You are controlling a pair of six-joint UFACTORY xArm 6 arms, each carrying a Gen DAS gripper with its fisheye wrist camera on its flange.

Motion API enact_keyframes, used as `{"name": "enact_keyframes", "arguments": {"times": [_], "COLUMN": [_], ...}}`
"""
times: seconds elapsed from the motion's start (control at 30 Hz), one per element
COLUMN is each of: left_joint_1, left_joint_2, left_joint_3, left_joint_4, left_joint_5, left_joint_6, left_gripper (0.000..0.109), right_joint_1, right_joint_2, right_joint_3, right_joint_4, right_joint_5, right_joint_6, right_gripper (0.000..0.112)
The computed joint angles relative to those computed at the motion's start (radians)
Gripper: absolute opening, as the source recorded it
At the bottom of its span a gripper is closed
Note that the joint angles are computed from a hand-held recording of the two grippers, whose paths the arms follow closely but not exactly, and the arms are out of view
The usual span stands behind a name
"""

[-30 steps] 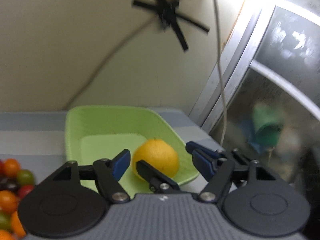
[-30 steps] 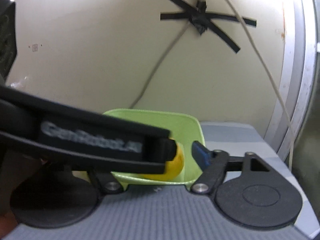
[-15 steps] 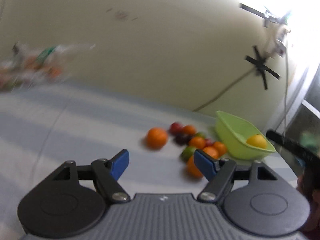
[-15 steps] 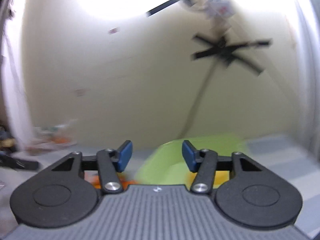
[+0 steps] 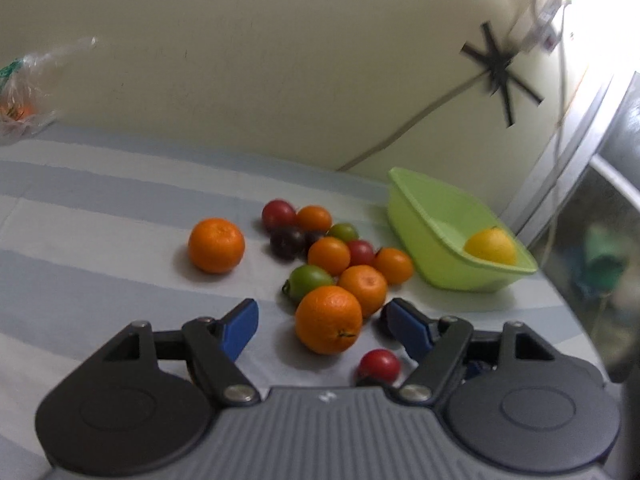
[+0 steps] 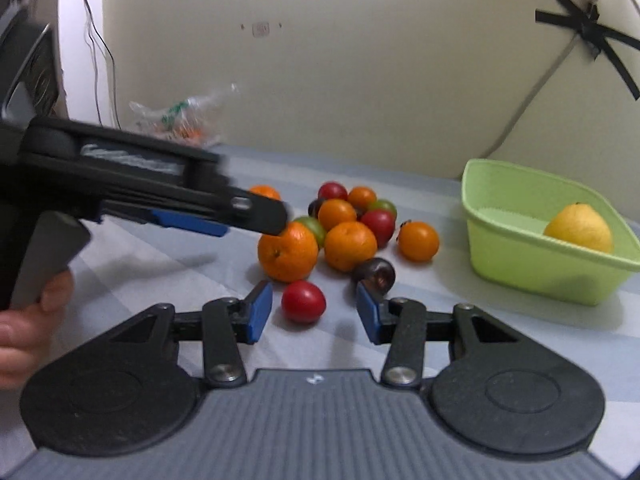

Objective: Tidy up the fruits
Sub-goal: 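Grasp a mandarin with the left tool while the right tool grasps a red tomato, then regrip the mandarin with the left tool while the right tool holds the tomato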

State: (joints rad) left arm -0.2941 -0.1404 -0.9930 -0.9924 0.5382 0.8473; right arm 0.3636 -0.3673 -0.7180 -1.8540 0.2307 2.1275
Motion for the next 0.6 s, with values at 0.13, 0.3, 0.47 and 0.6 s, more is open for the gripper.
{"name": "enact_keyframes", "arguments": {"times": [0.13, 0.3, 0.47, 0.6], "left_joint_1": [-0.013, -0.008, 0.097, 0.152], "left_joint_2": [0.013, -0.078, -0.208, -0.289], "left_joint_3": [0.007, 0.103, 0.196, 0.255], "left_joint_4": [-0.007, -0.027, -0.062, -0.074], "left_joint_5": [-0.005, -0.030, 0.107, 0.171], "left_joint_6": [-0.002, 0.065, 0.127, 0.161], "left_gripper": [0.040, 0.040, 0.040, 0.040], "right_joint_1": [-0.032, 0.010, 0.028, 0.051], "right_joint_2": [0.021, -0.018, -0.100, -0.197], "right_joint_3": [-0.021, 0.020, 0.097, 0.188], "right_joint_4": [-0.005, 0.071, 0.036, 0.059], "right_joint_5": [-0.063, 0.001, 0.029, 0.099], "right_joint_6": [-0.007, -0.109, -0.071, -0.039], "right_gripper": [0.029, 0.028, 0.028, 0.028]}}
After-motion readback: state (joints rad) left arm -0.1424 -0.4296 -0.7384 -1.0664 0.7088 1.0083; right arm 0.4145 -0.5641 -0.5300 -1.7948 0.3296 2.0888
